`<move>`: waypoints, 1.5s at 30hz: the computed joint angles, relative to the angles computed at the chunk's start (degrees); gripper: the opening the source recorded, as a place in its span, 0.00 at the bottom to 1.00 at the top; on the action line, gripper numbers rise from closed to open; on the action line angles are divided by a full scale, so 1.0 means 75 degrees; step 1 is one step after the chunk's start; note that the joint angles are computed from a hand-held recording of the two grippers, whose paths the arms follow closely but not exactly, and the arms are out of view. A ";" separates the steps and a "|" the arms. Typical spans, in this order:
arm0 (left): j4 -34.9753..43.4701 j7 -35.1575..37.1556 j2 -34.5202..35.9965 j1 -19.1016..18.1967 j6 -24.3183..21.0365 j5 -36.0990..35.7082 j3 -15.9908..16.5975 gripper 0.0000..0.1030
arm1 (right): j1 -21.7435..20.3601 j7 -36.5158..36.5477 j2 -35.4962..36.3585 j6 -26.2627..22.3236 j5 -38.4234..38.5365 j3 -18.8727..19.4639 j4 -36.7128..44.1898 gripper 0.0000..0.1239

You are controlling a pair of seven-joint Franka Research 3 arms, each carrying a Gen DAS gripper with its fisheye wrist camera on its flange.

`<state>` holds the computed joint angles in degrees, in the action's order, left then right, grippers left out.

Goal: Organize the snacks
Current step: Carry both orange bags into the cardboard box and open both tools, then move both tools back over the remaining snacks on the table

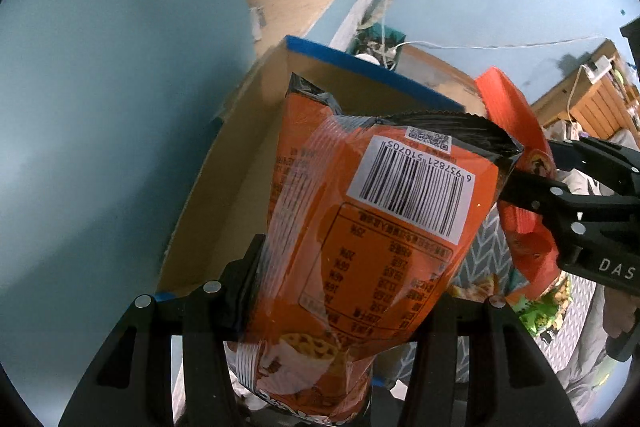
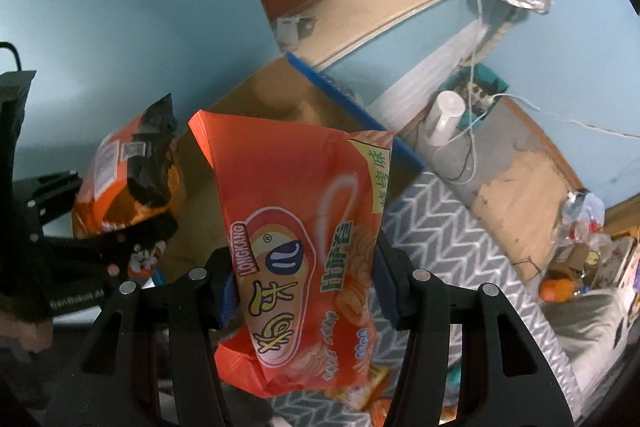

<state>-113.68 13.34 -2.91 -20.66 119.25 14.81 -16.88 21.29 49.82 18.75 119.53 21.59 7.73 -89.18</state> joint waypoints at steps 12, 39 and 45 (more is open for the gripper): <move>-0.0552 -0.0507 -0.0230 0.0114 0.0087 -0.0200 0.0062 0.60 | 0.0396 0.0573 0.0783 -0.0008 -0.0307 0.0086 0.0831 0.49; 0.0965 0.0338 0.0544 -0.0106 -0.0355 0.0362 -0.0073 0.73 | -0.0176 0.1355 0.0088 0.0049 -0.0710 -0.0352 0.0170 0.63; 0.1819 0.1022 0.1289 -0.0325 -0.0227 0.0240 -0.0077 0.73 | -0.0551 0.1594 -0.0289 0.0101 -0.0759 -0.0537 -0.0302 0.65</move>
<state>-100.04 21.00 6.76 -23.10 117.55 16.61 -17.46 17.16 61.78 16.58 120.29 15.90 3.70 -91.45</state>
